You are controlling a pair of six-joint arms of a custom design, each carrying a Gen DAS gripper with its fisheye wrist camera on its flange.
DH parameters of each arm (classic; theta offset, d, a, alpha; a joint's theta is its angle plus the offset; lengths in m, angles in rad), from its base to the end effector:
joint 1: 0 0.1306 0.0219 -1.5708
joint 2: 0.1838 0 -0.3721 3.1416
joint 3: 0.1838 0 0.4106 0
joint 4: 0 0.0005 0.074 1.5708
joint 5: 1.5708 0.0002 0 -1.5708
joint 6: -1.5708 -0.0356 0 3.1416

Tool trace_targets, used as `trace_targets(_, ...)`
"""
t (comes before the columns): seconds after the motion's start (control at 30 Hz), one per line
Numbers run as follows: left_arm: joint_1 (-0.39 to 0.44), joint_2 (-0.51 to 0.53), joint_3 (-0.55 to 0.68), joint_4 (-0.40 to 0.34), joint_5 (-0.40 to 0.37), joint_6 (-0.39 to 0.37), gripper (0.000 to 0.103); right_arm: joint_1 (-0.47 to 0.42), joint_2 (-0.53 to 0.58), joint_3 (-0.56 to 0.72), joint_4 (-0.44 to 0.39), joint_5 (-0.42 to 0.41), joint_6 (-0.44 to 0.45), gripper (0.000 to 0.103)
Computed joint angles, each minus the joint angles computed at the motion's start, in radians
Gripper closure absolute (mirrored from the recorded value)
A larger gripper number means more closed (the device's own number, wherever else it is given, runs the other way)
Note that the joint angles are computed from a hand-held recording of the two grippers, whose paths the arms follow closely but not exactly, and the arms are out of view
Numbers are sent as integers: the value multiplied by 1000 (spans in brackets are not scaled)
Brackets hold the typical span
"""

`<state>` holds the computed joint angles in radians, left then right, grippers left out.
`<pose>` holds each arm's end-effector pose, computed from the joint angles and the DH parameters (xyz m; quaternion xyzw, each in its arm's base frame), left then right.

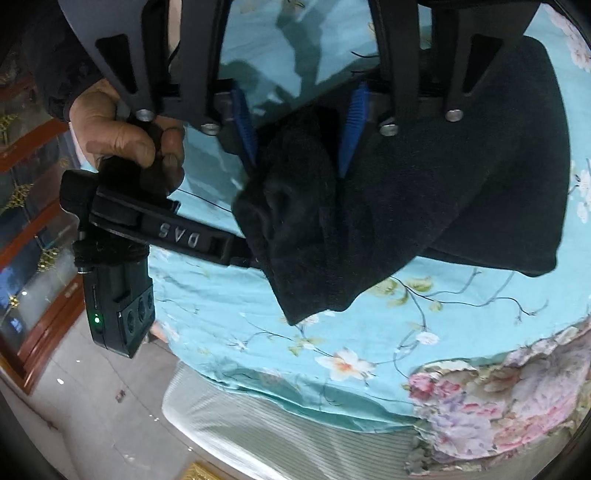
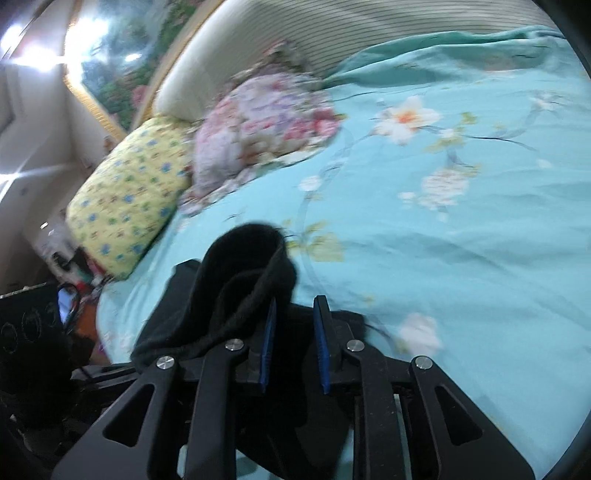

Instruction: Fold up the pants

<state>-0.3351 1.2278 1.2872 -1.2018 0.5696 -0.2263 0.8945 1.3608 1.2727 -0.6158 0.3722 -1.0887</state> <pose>0.3862 -0.1553 0.4277 0.3172 0.8845 -0.2852 0.1888 0.3251 0.3837 0.3969 0.1638 0.8801 0.2535 0.3665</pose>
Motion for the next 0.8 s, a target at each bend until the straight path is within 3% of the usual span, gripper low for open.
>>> trace_targets(0.07,5,-4,1,-12,17,-13,48,10,-18,-9,-23,44,-36,74)
trace_targets(0.1,9,-6,3,-20,26,-21,47,18,-28,-10,-57,78,-66,61)
trace_targets(0.13,13,-10,4,-26,35,-26,45,25,-35,-12,-74,104,-87,56)
trace_targets(0.27,40,-36,1,-42,72,-45,35,46,-67,-24,-118,161,-149,49)
trace_targets(0.4,79,-56,3,-51,98,-57,32,75,-86,-26,-122,209,-184,29)
trace_targets(0.57,139,-45,16,-58,110,-30,32,109,-66,15,-152,250,-208,25)
trace_targets(0.8,205,-30,21,-49,110,-14,32,131,-16,65,-182,242,-238,24)
